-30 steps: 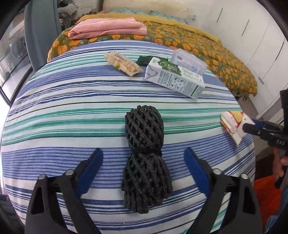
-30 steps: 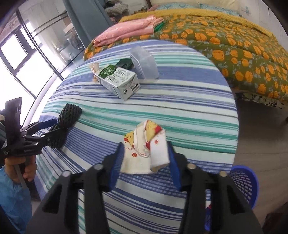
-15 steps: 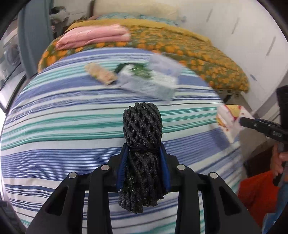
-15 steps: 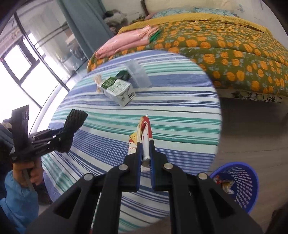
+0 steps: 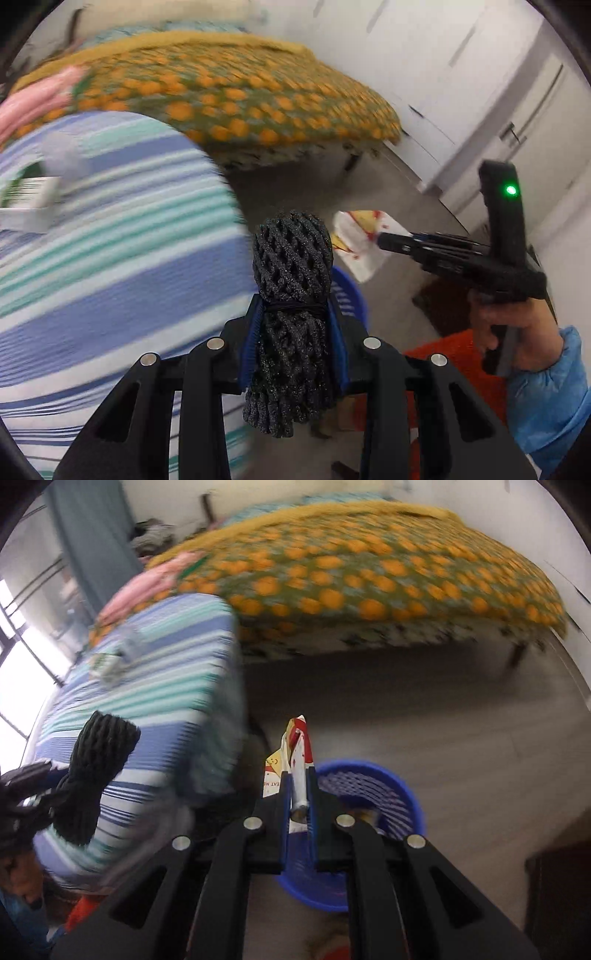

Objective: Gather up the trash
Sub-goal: 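Carry the net and carton over the blue wastebasket and open both tools, then move both tools back over the table toward the snack bar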

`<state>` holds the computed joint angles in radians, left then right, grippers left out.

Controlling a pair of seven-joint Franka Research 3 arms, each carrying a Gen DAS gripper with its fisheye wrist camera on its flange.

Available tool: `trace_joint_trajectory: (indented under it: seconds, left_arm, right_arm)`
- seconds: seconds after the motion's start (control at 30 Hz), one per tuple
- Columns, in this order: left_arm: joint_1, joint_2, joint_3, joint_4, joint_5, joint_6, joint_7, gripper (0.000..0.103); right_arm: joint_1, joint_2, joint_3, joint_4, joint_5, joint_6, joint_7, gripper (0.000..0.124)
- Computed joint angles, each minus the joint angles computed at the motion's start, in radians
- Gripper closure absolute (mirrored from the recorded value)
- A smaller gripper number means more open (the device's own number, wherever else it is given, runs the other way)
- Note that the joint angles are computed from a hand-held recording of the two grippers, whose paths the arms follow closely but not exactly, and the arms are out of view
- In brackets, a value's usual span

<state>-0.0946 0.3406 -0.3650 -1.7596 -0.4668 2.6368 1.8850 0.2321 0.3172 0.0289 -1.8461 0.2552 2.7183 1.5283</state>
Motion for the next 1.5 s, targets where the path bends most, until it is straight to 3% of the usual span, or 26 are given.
trace_joint_trajectory:
  seconds: [0.13,0.37,0.4,0.43,0.47,0.5,0.53,0.63,0.8,0.97,1.07,1.13,1.17,1.23,1.4,1.5]
  left_arm:
    - [-0.113,0.139,0.034,0.119,0.162,0.000,-0.137,0.069]
    - [-0.183,0.365,0.031,0.339,0.318,-0.035,-0.284,0.064]
    - [-0.189,0.393,0.031,0.366,0.333,-0.027,-0.298,0.060]
    - [-0.187,0.411,0.024,0.382,0.341,-0.022,-0.305,0.043]
    - [-0.190,0.435,0.019,0.409,0.350,-0.022,-0.312,0.033]
    - [-0.196,0.449,0.022,0.425,0.363,-0.018,-0.324,0.031]
    - [-0.195,0.447,0.021,0.423,0.374,-0.017,-0.329,0.030]
    - [-0.182,0.412,0.008,0.371,0.393,0.030,-0.330,0.021]
    - [-0.144,0.244,0.006,0.156,0.434,0.188,-0.342,0.010]
    - [-0.065,0.060,-0.001,-0.067,0.448,0.315,-0.349,0.006]
    - [-0.072,-0.042,0.083,-0.186,0.509,0.347,-0.423,0.006]
    - [-0.097,-0.104,0.175,-0.264,0.593,0.347,-0.524,0.006]
    - [-0.110,-0.128,0.220,-0.297,0.650,0.347,-0.587,0.006]
    - [-0.092,-0.167,0.254,-0.352,0.708,0.336,-0.665,0.006]
    - [0.013,-0.224,0.253,-0.432,0.698,0.330,-0.704,0.006]
    - [0.038,-0.240,0.285,-0.443,0.776,0.319,-0.781,0.006]
  right_arm:
    - [-0.011,0.014,-0.030,-0.036,-0.014,0.023,0.038,0.116]
    - [-0.066,0.029,-0.013,-0.065,0.057,0.046,0.011,0.113]
    - [-0.066,0.028,-0.016,-0.067,0.058,0.050,0.014,0.109]
    - [-0.073,0.030,-0.012,-0.068,0.071,0.051,0.009,0.090]
    - [-0.074,0.029,-0.015,-0.070,0.076,0.054,0.017,0.078]
    - [-0.071,0.029,-0.019,-0.072,0.076,0.062,0.028,0.070]
    - [-0.073,0.026,-0.020,-0.077,0.080,0.070,0.031,0.070]
    - [-0.054,0.019,-0.044,-0.088,0.045,0.095,0.067,0.064]
    - [-0.027,0.023,-0.063,-0.092,-0.010,0.140,0.132,0.049]
    - [0.073,0.010,-0.141,-0.119,-0.178,0.230,0.241,0.042]
    - [0.125,0.005,-0.177,-0.131,-0.262,0.285,0.286,0.041]
    - [0.165,0.006,-0.196,-0.128,-0.308,0.312,0.311,0.041]
    - [0.171,0.005,-0.189,-0.127,-0.314,0.323,0.309,0.041]
    - [0.166,0.008,-0.139,-0.120,-0.300,0.349,0.271,0.041]
    - [0.127,0.067,0.045,-0.026,-0.193,0.318,0.099,0.041]
    - [0.152,0.118,0.086,0.062,-0.153,0.268,0.025,0.041]
